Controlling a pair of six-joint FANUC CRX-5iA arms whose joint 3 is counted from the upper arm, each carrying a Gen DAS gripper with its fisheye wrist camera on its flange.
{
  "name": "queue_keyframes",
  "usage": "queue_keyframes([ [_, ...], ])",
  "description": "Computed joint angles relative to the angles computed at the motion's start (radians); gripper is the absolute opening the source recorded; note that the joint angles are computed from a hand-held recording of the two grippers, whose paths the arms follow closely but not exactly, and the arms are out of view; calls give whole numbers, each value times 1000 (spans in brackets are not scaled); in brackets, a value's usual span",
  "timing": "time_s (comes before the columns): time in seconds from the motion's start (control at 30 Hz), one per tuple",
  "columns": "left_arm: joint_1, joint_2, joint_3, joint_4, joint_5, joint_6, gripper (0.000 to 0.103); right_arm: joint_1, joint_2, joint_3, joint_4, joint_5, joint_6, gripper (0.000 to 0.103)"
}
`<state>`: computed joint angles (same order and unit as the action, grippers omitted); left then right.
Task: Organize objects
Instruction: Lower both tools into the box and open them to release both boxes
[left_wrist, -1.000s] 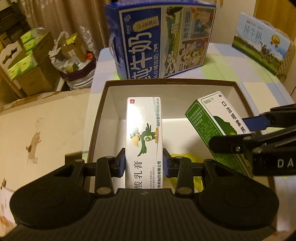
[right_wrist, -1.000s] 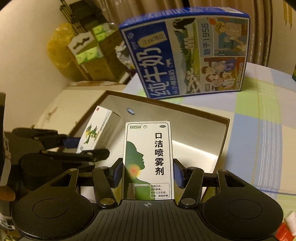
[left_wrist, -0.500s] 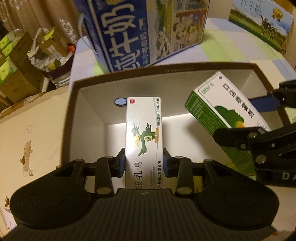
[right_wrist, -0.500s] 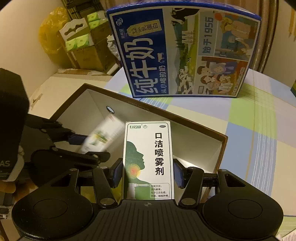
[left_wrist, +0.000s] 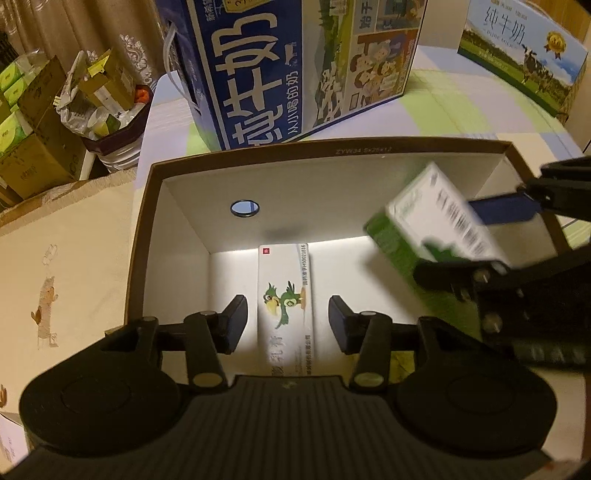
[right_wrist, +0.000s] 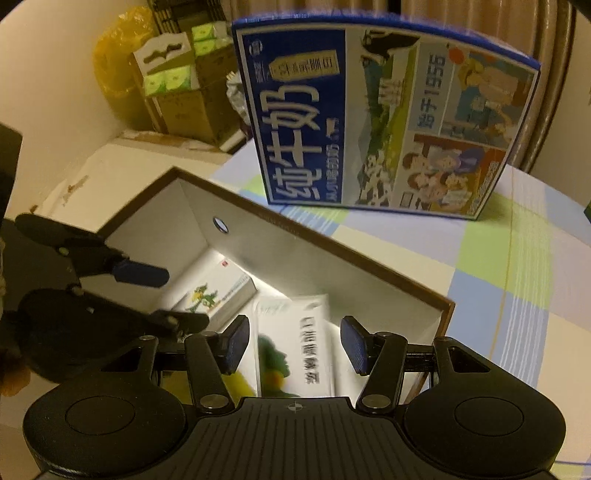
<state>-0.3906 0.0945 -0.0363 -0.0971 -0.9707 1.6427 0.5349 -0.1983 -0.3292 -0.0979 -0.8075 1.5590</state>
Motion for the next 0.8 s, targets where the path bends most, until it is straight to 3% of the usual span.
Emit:
queue_keyframes([
  [0.37,-5,-109,-58,0,-8,55,61,-74,-115,0,-148,-90,119,53],
  [0.53,-11,-172,-83,-8,-36,113,71,-67,-183,-25,-161,-129,111,53],
  [0.8,-52,-260,-111,-22,-64,215,79,-47,-280,-56,-158,-179,63,54],
])
